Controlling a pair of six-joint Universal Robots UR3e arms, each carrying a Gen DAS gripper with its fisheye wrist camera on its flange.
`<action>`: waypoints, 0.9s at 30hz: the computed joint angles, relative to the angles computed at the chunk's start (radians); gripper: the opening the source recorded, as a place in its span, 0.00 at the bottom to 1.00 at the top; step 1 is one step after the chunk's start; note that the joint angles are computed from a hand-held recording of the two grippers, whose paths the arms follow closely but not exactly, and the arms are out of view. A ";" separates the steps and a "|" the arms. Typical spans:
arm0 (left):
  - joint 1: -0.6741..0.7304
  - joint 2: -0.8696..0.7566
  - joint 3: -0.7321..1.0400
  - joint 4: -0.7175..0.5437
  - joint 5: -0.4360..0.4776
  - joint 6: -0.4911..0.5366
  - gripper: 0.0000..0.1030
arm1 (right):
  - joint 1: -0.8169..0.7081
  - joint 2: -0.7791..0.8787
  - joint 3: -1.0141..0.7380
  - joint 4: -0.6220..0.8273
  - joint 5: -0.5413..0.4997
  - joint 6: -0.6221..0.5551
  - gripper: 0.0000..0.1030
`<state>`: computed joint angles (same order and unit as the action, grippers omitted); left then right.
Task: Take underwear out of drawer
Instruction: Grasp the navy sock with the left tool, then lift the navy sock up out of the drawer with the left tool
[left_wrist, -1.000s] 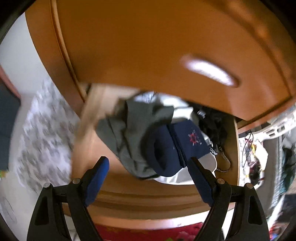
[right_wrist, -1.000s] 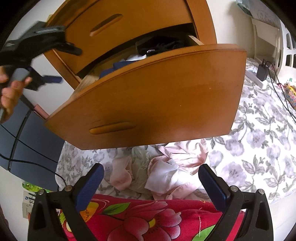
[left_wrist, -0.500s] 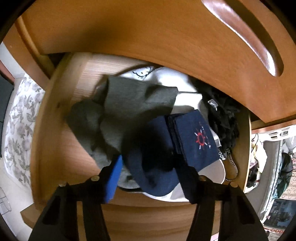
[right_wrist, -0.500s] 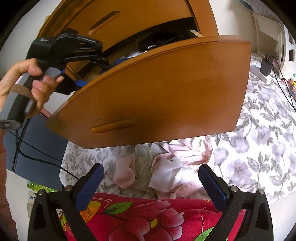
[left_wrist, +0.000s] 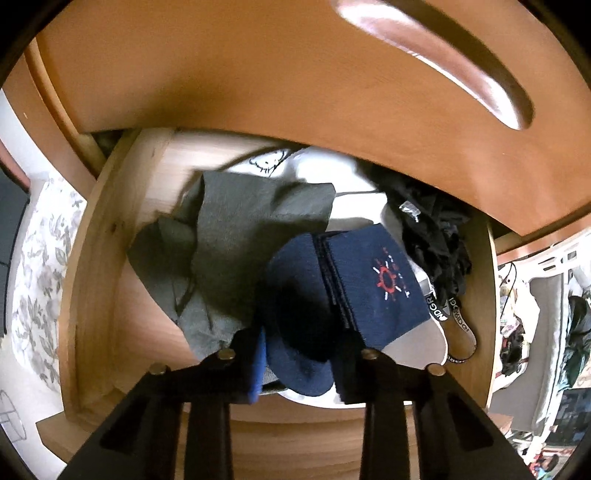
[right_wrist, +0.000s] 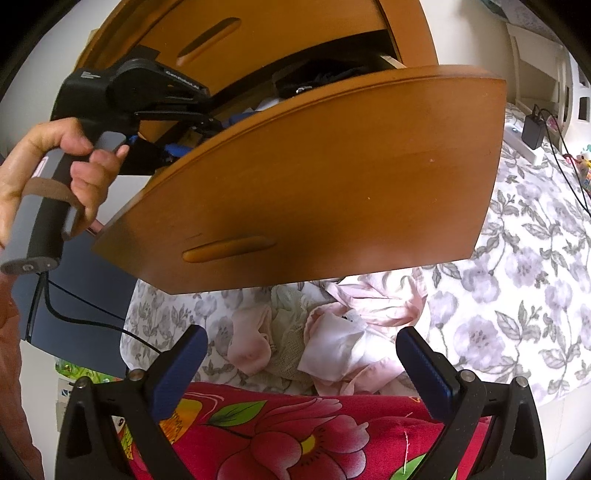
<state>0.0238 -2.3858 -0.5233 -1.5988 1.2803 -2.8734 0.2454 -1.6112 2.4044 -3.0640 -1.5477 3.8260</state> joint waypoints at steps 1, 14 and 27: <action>0.002 0.023 -0.041 0.026 -0.003 0.002 0.25 | 0.000 0.000 0.000 0.000 0.000 0.000 1.00; 0.110 0.177 -0.278 0.121 -0.147 0.077 0.16 | 0.003 0.006 -0.004 0.005 -0.004 0.006 1.00; 0.240 0.304 -0.474 0.154 -0.310 0.121 0.15 | 0.007 0.006 -0.008 0.017 -0.010 0.016 1.00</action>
